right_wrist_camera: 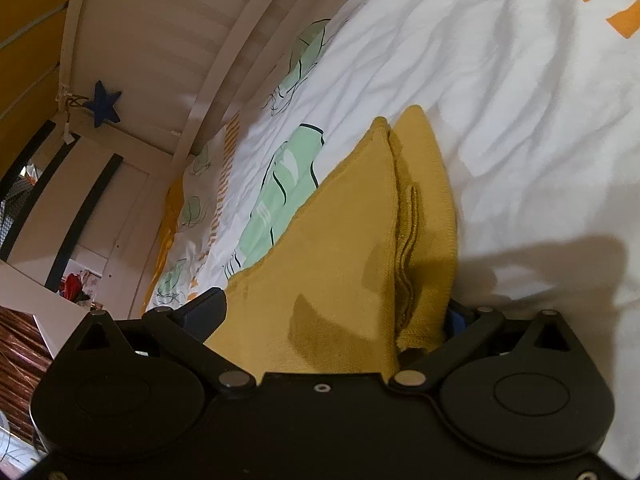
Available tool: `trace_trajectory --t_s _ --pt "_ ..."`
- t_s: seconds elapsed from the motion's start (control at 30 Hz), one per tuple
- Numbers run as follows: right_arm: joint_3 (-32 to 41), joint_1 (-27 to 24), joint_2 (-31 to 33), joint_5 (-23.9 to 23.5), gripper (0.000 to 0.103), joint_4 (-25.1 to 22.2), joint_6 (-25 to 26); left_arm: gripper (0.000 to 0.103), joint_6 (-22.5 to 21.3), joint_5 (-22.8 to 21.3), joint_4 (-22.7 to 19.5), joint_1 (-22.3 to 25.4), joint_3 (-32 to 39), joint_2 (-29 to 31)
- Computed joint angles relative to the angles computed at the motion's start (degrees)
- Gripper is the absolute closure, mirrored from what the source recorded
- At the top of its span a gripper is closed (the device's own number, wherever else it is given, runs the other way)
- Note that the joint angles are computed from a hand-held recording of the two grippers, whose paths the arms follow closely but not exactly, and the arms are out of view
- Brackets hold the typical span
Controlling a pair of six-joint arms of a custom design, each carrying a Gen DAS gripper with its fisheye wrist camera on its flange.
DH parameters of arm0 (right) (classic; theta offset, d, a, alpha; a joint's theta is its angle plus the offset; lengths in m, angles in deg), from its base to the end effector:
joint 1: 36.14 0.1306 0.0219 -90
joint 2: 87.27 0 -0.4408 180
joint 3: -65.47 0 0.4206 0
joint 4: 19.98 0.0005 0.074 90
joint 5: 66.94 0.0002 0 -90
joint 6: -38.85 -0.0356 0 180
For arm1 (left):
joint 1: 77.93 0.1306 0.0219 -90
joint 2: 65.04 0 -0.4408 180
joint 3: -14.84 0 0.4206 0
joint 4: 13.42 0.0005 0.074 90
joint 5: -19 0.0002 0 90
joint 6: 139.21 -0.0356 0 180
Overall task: Fold small clothes
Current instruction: 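Grasp the folded sweater edge with the right tool and lift it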
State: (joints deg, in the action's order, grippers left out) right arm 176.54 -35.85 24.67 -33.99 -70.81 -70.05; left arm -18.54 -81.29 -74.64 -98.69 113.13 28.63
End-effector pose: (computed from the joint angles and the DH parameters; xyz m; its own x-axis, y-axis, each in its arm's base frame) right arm 0.6647 0.0327 0.4597 -0.9118 0.1716 -0.3731 -0.2404 0.5134 0.8238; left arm 0.4969 -0.1821 0.5132 -0.8024 -0.2326 -0.5495 -0.1773 0.9723 -0.1525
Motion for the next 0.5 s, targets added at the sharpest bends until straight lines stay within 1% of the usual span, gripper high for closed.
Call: trace_trajectory --t_s 0.1,0.23,0.37,0.43,0.5 --pt "-0.62 0.13 -0.36 0.62 0.0 0.81 -0.3 0.05 1.4 1.59 1.09 -0.15 -2.62 -2.67" --pt "-0.82 0.67 -0.61 1.89 0.0 0.99 0.05 0.051 1.77 -1.74 2.06 0.72 -4.84 -5.79" --pt "0.34 1.12 -0.28 3.28 0.001 -1.7 3.81 0.05 1.44 -2.29 1.72 4.13 -5.56 -7.93" --pt "0.78 1.38 -0.21 4.33 0.008 -2.89 5.56 0.05 1.16 -2.2 1.58 6.18 -5.8 -8.7" --pt "0.88 1.64 -0.27 5.44 0.024 -3.66 6.84 0.05 1.06 -2.34 1.14 8.17 -5.94 -9.34"
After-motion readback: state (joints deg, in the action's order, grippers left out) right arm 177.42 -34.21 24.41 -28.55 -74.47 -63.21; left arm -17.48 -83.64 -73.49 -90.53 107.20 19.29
